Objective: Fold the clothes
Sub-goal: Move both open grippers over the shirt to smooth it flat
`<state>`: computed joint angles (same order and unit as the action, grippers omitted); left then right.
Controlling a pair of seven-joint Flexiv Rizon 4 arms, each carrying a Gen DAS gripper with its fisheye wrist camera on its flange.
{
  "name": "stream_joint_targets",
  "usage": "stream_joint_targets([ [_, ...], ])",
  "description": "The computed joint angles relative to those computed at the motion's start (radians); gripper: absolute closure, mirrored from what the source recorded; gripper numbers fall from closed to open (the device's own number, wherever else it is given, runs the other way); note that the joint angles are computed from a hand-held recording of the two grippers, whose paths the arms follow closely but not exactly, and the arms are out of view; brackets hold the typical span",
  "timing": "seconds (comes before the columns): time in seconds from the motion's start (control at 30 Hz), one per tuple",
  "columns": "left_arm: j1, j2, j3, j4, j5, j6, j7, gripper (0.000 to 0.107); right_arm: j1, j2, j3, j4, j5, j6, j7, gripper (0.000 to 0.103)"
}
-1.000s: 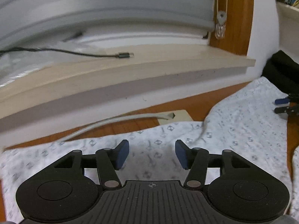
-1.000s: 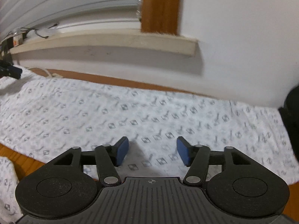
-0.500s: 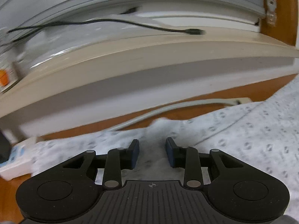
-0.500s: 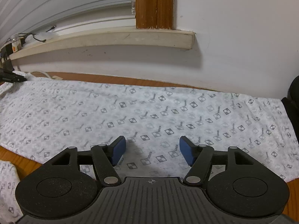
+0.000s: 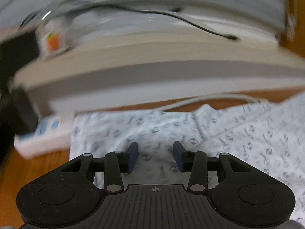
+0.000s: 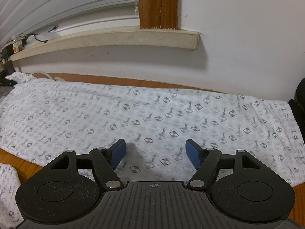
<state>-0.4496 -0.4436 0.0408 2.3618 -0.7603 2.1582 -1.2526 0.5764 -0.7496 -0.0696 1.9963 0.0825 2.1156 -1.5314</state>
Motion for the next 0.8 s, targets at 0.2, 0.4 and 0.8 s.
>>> stream_joint_targets([
  [0.2, -0.069, -0.028, 0.016, 0.011, -0.208, 0.104, 0.096, 0.066, 0.006, -0.003, -0.005, 0.0, 0.007, 0.005, -0.004, 0.031],
  [0.4, -0.085, -0.04, -0.055, -0.05, -0.37, 0.131, 0.235, 0.059, 0.009, -0.004, -0.006, 0.0, 0.014, 0.008, -0.007, 0.031],
  [0.8, 0.141, -0.095, -0.185, -0.16, 0.275, -0.004, -0.1, 0.032, -0.022, 0.042, -0.039, 0.017, 0.056, 0.055, -0.029, 0.063],
])
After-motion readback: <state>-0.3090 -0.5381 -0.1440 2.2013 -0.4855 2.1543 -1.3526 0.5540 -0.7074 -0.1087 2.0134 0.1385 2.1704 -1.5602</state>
